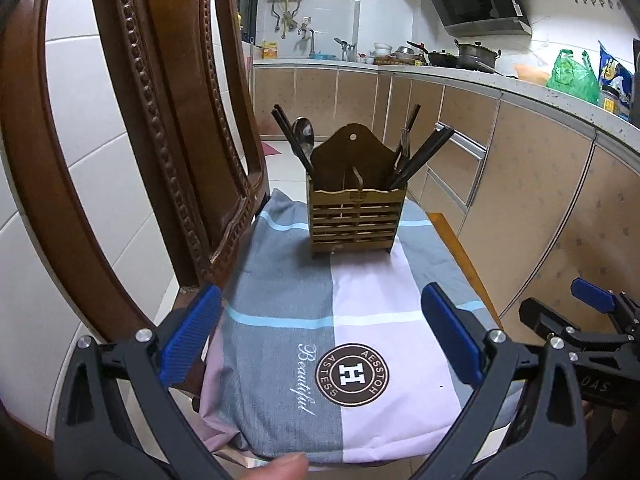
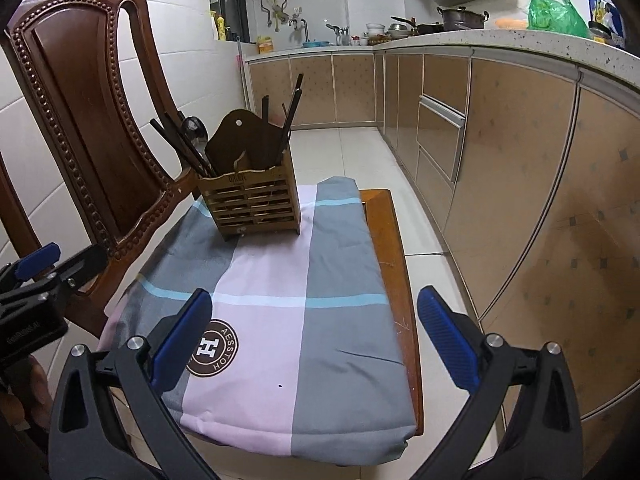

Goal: Organize utensils

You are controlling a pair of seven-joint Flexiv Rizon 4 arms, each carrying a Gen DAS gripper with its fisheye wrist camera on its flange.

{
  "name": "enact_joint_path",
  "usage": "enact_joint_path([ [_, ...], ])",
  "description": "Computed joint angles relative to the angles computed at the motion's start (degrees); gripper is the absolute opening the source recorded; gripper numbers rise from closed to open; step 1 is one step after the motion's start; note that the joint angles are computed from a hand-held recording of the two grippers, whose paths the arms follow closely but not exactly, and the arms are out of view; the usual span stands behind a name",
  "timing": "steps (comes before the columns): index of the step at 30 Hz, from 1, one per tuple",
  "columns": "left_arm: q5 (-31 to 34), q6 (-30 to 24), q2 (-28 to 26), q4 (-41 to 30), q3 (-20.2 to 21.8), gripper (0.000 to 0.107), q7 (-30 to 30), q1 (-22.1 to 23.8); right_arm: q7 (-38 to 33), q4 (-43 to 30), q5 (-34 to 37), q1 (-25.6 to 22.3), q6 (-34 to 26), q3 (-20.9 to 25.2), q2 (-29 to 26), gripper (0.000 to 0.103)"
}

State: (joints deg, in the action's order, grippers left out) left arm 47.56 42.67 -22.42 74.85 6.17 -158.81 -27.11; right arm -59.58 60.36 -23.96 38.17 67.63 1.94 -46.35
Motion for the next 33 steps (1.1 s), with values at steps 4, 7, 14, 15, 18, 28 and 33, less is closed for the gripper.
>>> enact_joint_path([
  [4, -0.39, 0.28, 0.28, 0.59, 0.04, 0.099, -0.62, 0.4, 0.27, -0.22, -0.13, 0.24, -0.03, -0.34, -0.2, 0.1],
  [7, -0.62, 0.44, 0.18, 0.64, -0.06, 0.099, -0.76, 0.55, 0.74, -0.2, -0.26, 0.39, 0.1, -0.55, -0.28, 0.1],
  [14, -0.7, 0.09, -0.24, 0.1, -0.04, 0.099, -0.35, 0.42, 0.92, -0.01, -0.5, 0.22, 0.13, -0.65, -0.19, 0.1],
  [15, -0.64, -0.12, -0.29, -0.06, 0.0, 0.099, -0.36, 0.3, 1.11, 0.07, -0.5, 0.21, 0.24, -0.74, -0.14, 0.1],
  [18, -0.87, 0.18, -0.28, 0.08, 0.02, 0.099, -0.4, 0.4, 1.72, 0.54, -0.75, 0.22, 0.8, -1.12, 0.13, 0.1],
  [28, -1.44, -0.13, -0.52, -0.04, 0.18, 0.099, -0.27, 0.43, 2.02, 0.6, -0.97, -0.1, 1.05, -0.99, 0.08, 0.1],
  [33, -1.78, -0.22, -0.63, -0.01, 0.14, 0.099, 0.19, 0.59, 2.02, 0.53, -0.93, -0.14, 1.05, -0.95, 0.04, 0.1],
])
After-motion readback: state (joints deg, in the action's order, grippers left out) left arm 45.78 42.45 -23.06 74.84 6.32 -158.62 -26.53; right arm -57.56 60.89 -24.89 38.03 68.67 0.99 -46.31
